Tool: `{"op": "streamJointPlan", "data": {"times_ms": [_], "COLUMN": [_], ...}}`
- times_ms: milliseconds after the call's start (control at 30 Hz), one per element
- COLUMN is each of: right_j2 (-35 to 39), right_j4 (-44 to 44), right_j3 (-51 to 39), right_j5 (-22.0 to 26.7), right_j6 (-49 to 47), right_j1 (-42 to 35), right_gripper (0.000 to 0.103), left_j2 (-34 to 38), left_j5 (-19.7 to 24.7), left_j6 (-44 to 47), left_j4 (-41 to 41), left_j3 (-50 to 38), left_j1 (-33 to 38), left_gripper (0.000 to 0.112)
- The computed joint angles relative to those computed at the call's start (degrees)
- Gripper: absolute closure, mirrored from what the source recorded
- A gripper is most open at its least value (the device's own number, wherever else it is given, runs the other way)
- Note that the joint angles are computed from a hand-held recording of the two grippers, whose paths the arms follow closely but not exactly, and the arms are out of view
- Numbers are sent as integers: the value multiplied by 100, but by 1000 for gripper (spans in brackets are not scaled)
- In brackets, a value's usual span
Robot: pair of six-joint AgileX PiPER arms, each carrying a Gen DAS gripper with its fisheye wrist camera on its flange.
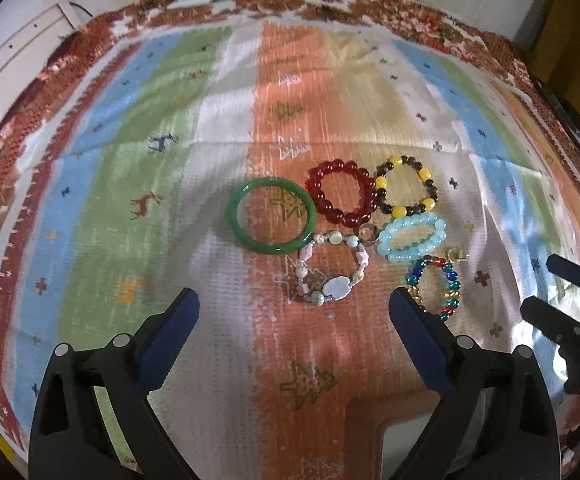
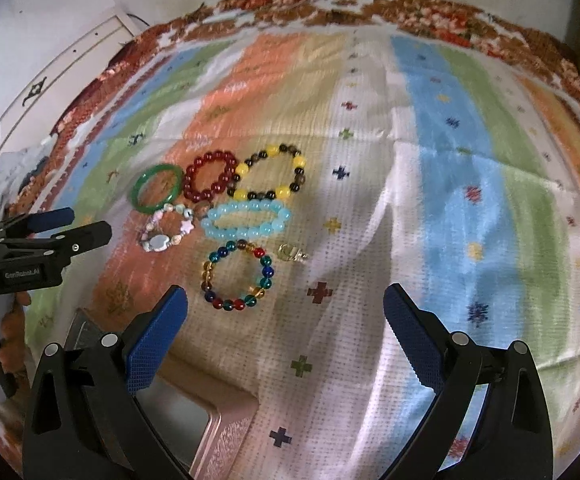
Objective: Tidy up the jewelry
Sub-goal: 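Move the right tool toward the multicolour bead bracelet and close on it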
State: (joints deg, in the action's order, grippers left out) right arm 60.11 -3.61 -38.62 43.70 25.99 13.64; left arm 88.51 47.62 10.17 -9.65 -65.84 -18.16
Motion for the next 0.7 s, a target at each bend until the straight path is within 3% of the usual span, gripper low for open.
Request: {"op": "streamJointPlan", "data": {"times_ms": [333, 433, 700], "right_j2": [754, 997, 1604], "right_j4": [1054, 1275, 1655], "right_j3": [-128, -170, -290], "right_j5": [-170, -185, -255], "right_j6": [-1106, -1335, -1725], "right_j1": [-666, -802, -960], "right_gripper": [4, 18, 29], "left_j2": [846, 1001, 1486], "left_j5": [339, 397, 520], "left_j6": [52, 72, -39], "left_j4": [-130, -143, -34], "left_j3": [-576, -683, -1031], "left_j1": [50, 45, 13], "left_gripper": [33, 37, 48]}}
